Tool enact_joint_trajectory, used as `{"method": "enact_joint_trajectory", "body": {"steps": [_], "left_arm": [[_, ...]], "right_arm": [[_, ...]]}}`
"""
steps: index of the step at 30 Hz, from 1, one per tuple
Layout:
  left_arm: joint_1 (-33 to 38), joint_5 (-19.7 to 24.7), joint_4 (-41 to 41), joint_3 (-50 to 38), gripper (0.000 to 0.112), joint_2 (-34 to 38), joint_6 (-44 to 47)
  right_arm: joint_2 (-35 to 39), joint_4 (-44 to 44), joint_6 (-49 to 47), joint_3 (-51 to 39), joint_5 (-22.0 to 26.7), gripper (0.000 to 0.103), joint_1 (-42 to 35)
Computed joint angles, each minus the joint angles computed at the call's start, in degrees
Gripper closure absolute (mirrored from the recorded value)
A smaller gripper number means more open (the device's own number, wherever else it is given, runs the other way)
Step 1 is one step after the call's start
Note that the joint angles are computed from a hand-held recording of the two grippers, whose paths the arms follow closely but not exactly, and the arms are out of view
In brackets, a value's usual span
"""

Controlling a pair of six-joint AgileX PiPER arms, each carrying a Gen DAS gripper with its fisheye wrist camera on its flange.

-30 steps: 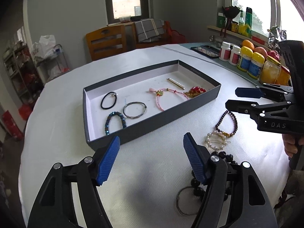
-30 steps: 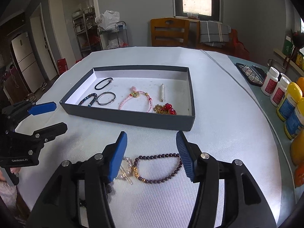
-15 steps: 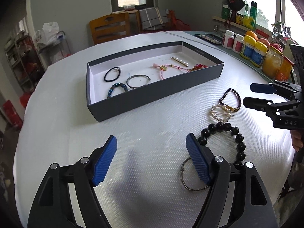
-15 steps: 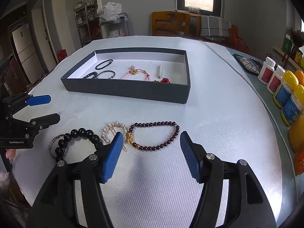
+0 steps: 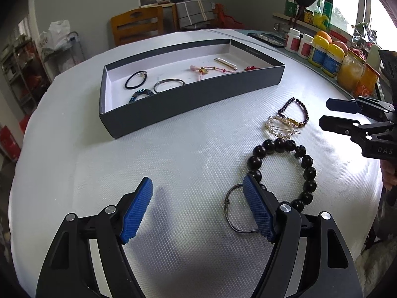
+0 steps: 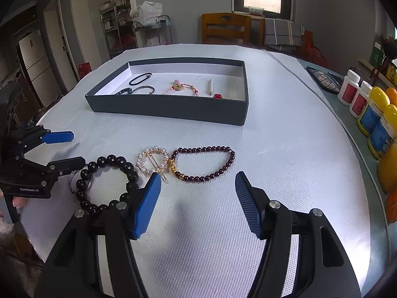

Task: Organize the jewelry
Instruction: 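Move both grippers back over the remaining bracelets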

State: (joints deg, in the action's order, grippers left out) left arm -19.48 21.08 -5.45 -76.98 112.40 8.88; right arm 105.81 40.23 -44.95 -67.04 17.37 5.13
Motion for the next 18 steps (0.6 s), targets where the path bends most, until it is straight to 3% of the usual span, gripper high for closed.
{"method": "enact_joint_trajectory", "body": {"steps": [13,18], "left_arm": [[-1.5,0.1,-2.8,-0.5,0.035,-0.8,3.3],[-2.5,1.7,-5.1,-2.9,0.042,1.1,6.0]], "right_arm": [[0.4,-1.3,0.9,-0.4,-0.2,0.042,0.0],[1.5,-1.5,1.2,-1.4,0.5,0.053,-0.1]]}}
